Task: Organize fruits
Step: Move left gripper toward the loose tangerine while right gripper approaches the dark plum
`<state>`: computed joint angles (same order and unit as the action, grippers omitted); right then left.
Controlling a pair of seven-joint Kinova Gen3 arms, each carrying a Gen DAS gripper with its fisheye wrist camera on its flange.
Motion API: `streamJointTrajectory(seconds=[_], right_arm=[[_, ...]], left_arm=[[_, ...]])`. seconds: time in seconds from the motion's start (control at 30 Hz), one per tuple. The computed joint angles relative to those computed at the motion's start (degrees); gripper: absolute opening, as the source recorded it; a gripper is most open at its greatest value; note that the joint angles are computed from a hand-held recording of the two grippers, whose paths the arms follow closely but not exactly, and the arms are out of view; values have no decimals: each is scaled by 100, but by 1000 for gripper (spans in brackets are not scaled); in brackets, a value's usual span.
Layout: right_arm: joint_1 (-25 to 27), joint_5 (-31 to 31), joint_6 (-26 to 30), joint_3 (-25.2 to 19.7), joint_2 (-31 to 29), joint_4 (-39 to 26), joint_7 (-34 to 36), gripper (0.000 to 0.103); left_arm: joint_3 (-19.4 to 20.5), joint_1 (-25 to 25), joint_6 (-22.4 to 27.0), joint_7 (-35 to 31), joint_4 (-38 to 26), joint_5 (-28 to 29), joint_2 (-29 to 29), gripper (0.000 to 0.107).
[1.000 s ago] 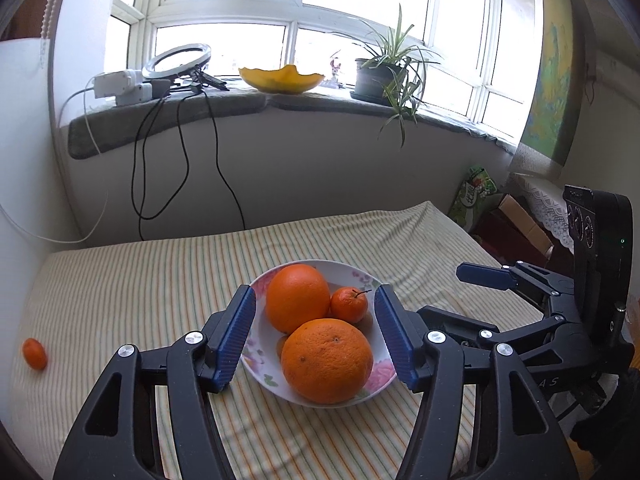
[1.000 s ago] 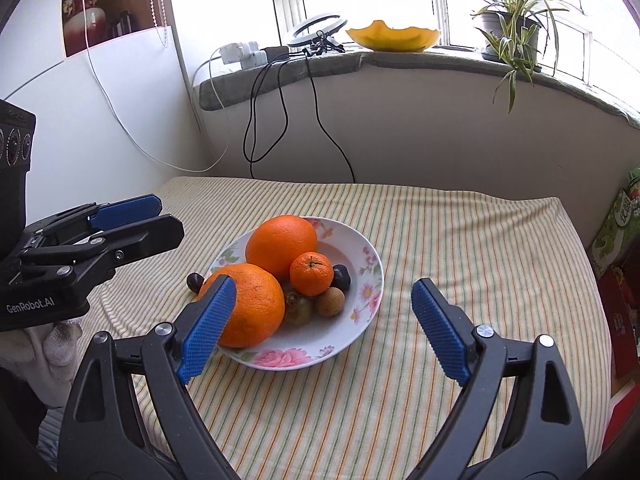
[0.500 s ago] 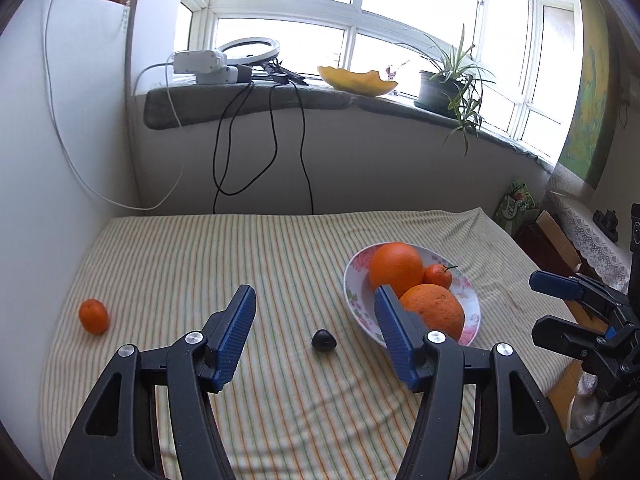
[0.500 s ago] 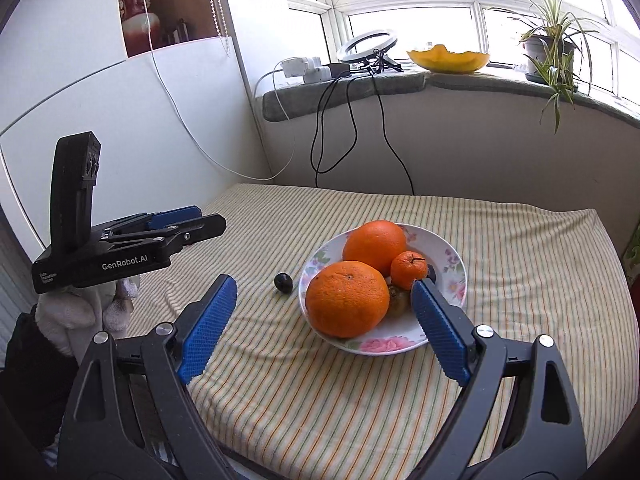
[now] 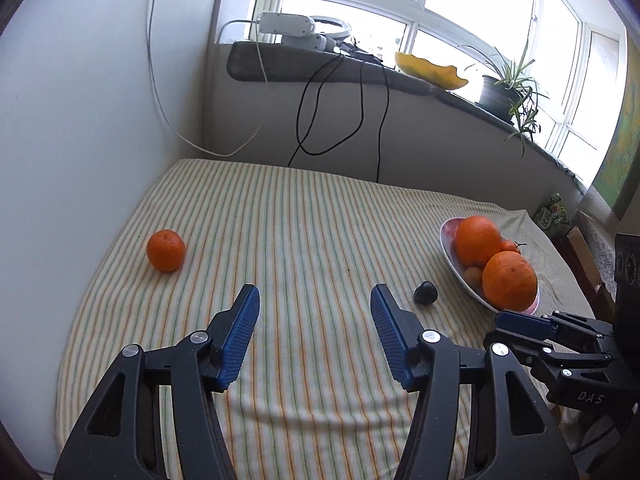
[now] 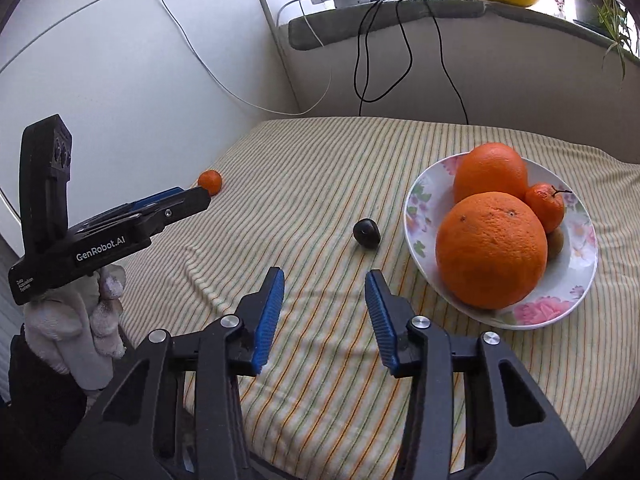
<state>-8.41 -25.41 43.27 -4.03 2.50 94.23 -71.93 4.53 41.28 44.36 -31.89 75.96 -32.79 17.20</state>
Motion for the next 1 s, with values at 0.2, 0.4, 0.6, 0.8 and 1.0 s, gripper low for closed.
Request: streamJointTrajectory(seconds=[0.2, 0.4, 0.6, 0.8, 1.0], right_arm=[[-1184, 1223, -266, 634, 370, -165, -1398, 37], [-1636, 2388, -285, 726, 706, -416, -2796, 35], [-1207, 3233, -69, -3, 1023, -759, -3507, 35], [-1380, 3596, 82, 27, 1152, -995, -3759, 35], [-782, 2988, -266, -453, 1065, -885, -3152, 35]], left_arm=[[-37, -253, -293, 112, 515, 66, -224, 57], [-10, -555, -554, 186, 928, 128, -406, 57], [35, -801, -743, 127, 1139, 223, -488, 57], [14, -888, -781, 84, 1132, 280, -433, 57], [-35, -885, -652, 20, 995, 236, -347, 57]])
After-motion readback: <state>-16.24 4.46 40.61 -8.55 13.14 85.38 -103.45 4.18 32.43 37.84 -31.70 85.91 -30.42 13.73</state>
